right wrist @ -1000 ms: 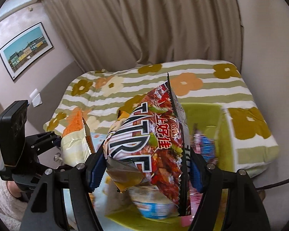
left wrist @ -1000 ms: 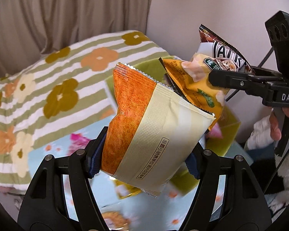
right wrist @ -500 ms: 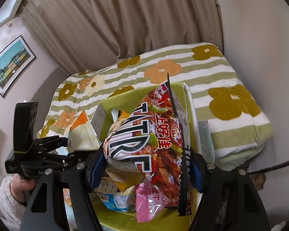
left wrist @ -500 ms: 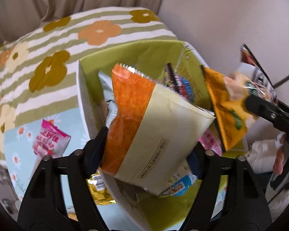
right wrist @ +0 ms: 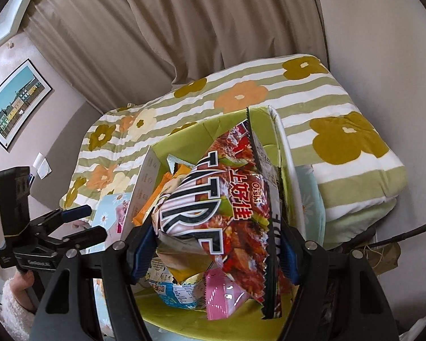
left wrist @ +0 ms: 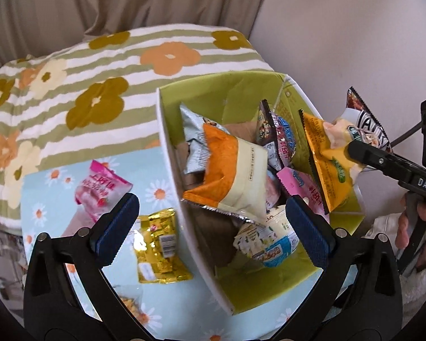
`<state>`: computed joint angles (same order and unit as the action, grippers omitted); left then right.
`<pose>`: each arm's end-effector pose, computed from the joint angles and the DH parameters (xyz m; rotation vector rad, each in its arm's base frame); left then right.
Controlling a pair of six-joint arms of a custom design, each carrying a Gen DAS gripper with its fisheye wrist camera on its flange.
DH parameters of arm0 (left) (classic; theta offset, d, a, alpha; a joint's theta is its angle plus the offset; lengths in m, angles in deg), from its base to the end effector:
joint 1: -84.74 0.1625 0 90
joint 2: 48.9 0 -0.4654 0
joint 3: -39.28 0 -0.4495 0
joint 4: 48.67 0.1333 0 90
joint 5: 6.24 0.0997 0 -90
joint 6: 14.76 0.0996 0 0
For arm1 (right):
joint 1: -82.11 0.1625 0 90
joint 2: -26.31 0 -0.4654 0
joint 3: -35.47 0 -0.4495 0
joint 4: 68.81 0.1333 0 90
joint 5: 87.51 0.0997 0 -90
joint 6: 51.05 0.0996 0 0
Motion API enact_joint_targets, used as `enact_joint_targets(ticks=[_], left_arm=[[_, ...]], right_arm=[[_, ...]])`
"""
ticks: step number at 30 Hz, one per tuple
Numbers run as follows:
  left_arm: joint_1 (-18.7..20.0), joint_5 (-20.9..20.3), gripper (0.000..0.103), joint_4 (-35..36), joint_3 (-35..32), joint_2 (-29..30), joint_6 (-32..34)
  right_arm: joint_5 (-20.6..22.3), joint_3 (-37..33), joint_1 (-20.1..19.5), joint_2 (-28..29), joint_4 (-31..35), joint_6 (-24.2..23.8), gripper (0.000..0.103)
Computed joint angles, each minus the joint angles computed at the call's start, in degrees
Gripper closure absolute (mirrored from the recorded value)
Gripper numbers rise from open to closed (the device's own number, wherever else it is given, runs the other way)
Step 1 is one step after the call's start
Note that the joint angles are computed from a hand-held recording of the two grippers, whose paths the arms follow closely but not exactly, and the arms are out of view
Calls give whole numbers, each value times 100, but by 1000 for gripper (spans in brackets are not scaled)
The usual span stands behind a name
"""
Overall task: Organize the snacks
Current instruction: 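Carry both bags over the yellow box and open both tools to drop them, then move both tools back over the remaining snacks on the table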
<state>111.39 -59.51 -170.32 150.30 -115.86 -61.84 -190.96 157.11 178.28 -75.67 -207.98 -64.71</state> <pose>-0.4367 -0.4349 0.1788 0.4523 2.5131 -0.5375 0.1591 -0.4467 0.4313 0.3952 -2.7644 0.7120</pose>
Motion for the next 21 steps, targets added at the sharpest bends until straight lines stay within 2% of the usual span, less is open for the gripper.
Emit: enact_joint_targets(ticks=[3, 5, 7, 9, 12, 14, 21], left_arm=[[-17, 43, 1, 22, 45, -82, -6], [-29, 67, 1, 40, 47, -106, -11], [-57, 132, 1, 90, 50, -132, -46], [-91, 197, 1, 165, 65, -164, -114], [-153, 270, 1, 264, 154, -260, -268], [-195, 291, 1, 309, 241, -340, -405], [-428, 468, 1, 561, 531, -676, -1069]], right_arm=[[53, -34, 16, 95, 19, 18, 35], [-21, -71, 59, 209, 0, -7, 29], [-355, 46, 184, 280, -495, -158, 9], [-532, 212, 275, 251, -1048, -409, 1], [-595, 403, 299, 107, -1503, -747, 1], [-702, 411, 318, 43, -1359, -774, 1], [-539, 397, 348, -157, -824, -892, 1]])
